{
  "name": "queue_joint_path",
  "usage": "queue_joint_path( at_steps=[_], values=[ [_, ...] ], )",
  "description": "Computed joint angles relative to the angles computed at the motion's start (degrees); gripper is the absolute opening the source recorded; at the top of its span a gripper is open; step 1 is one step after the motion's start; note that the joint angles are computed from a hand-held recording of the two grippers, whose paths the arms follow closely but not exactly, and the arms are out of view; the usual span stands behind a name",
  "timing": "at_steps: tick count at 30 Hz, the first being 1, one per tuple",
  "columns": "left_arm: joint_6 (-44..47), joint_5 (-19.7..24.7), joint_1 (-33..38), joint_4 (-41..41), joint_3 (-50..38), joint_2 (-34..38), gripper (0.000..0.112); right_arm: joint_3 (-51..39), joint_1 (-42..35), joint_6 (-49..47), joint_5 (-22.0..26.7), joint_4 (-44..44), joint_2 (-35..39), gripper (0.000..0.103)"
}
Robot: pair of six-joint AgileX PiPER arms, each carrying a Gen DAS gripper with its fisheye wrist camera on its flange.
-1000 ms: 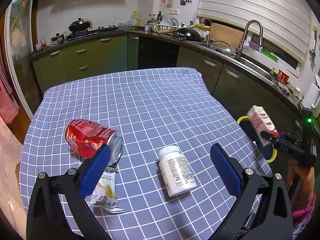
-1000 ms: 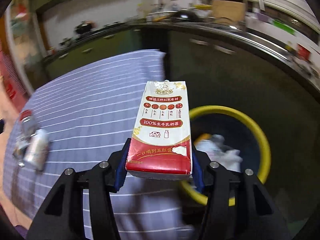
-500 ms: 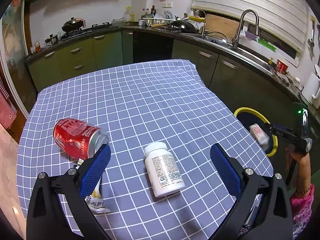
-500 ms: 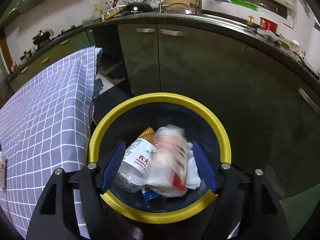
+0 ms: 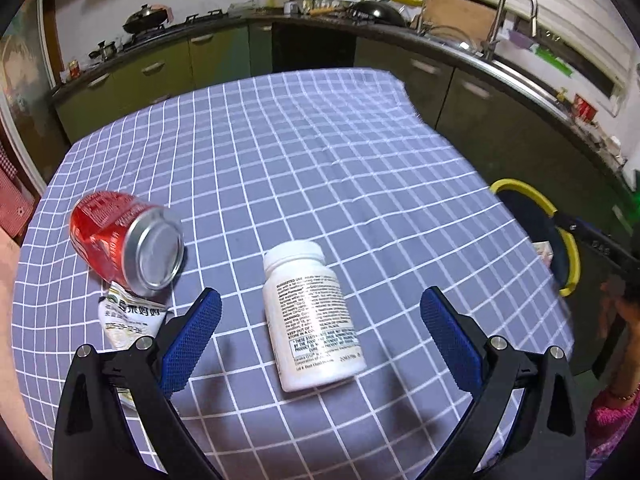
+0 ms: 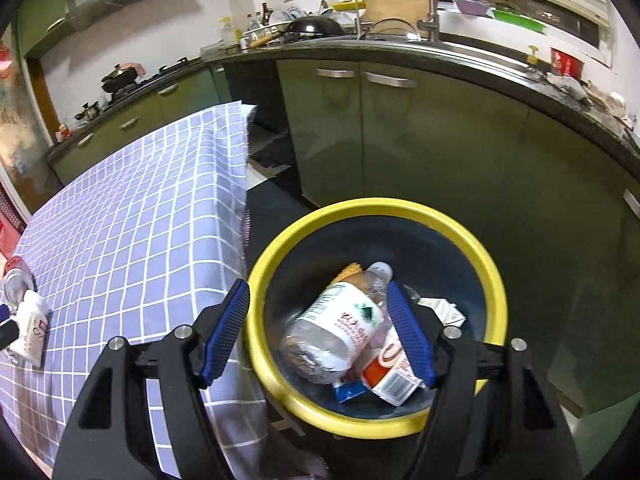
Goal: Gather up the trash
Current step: 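Carry the milk carton over the bin and open the right gripper, then grasp the white pill bottle with the left gripper, then carry the pill bottle over the bin and open the left gripper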
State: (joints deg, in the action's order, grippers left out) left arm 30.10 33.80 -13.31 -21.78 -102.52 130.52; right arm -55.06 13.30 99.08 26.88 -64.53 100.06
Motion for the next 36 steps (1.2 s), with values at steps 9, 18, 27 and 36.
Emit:
queue_joint_path(
  at_steps=[9, 18, 27, 36],
  values=[
    [-9.84, 1.93, -2.05, 9.31, -6.77, 5.88, 0.094, -0.87, -0.78, -0.92, -3.63, 0.60, 2.36, 0.067],
    [-14.43, 4.40, -2.58, 13.76, -11.37, 9.54, 0.068, -0.19, -0.94, 0.98, -4.49, -1.09, 2.27, 0.067],
    [-12.12, 3.00, -2.25, 12.61, -9.58, 8.42, 0.050, 0.27, -1.11, 1.21, -5.15, -1.38, 1.78, 0.067],
    [-5.53, 1.70, -2.79, 7.69, -4.97, 4.04, 0.049, 0.85, -0.84, 1.89, -4.70, -2.16, 0.60, 0.067]
  ],
)
